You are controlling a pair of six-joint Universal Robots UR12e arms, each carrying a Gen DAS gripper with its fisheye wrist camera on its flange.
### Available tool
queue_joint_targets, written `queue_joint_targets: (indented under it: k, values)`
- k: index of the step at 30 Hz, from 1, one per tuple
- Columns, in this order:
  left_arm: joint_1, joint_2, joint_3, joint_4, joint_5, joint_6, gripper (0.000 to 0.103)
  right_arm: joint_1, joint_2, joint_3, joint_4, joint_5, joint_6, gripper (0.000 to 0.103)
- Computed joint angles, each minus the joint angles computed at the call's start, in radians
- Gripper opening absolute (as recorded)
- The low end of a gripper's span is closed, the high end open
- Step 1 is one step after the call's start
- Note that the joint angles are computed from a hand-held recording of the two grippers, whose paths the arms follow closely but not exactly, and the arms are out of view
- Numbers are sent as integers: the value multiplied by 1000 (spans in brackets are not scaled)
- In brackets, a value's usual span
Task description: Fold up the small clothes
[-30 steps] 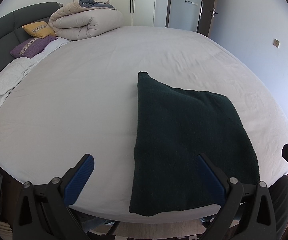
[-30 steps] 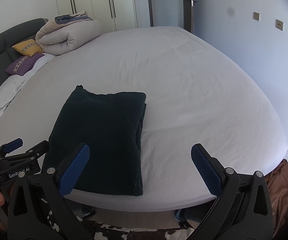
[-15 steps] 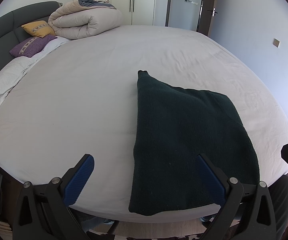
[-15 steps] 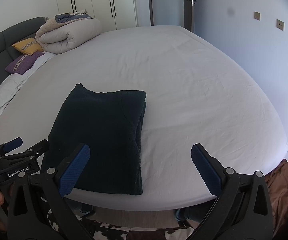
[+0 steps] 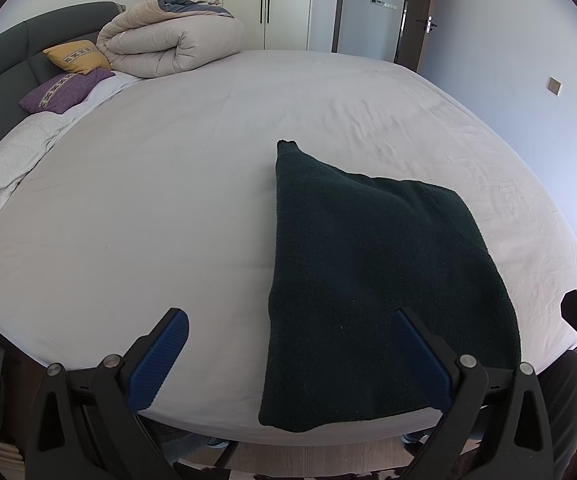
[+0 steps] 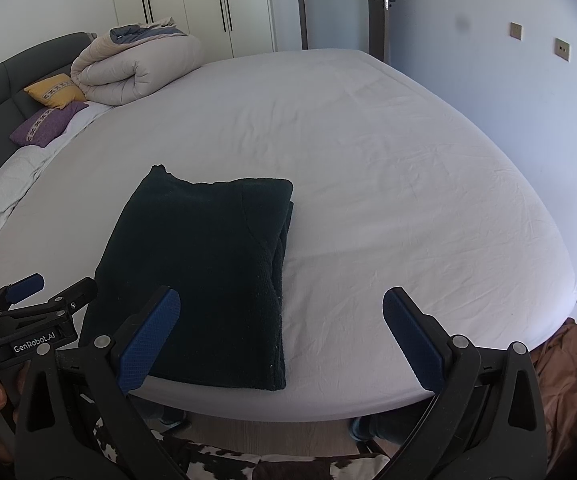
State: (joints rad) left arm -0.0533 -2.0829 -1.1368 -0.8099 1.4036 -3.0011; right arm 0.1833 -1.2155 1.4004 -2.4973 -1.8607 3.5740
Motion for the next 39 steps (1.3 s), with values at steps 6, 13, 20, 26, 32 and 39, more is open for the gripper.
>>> queue_joint_targets:
  k: [6,13,20,26,32,39]
  values:
    - [1,-1,2,-4,-2,1,103,1,2,-1,0,0,0,103]
    - [3,-1,2,-3,-4,1,103,1,4,-2,1,2,-1,103]
    - [3,-1,1,-3,-5,3,103,1,5,-3,3,2,-1,103]
    - [3,-1,2,-4,-2,2,103,2,6,-4,4,2,1,103]
    - [2,-3,5,-10,0,-1,103,4,9,-7,9,3,4,103]
    - [1,-2,0,5,13,-1,103,7,15,-12,15,7,9,103]
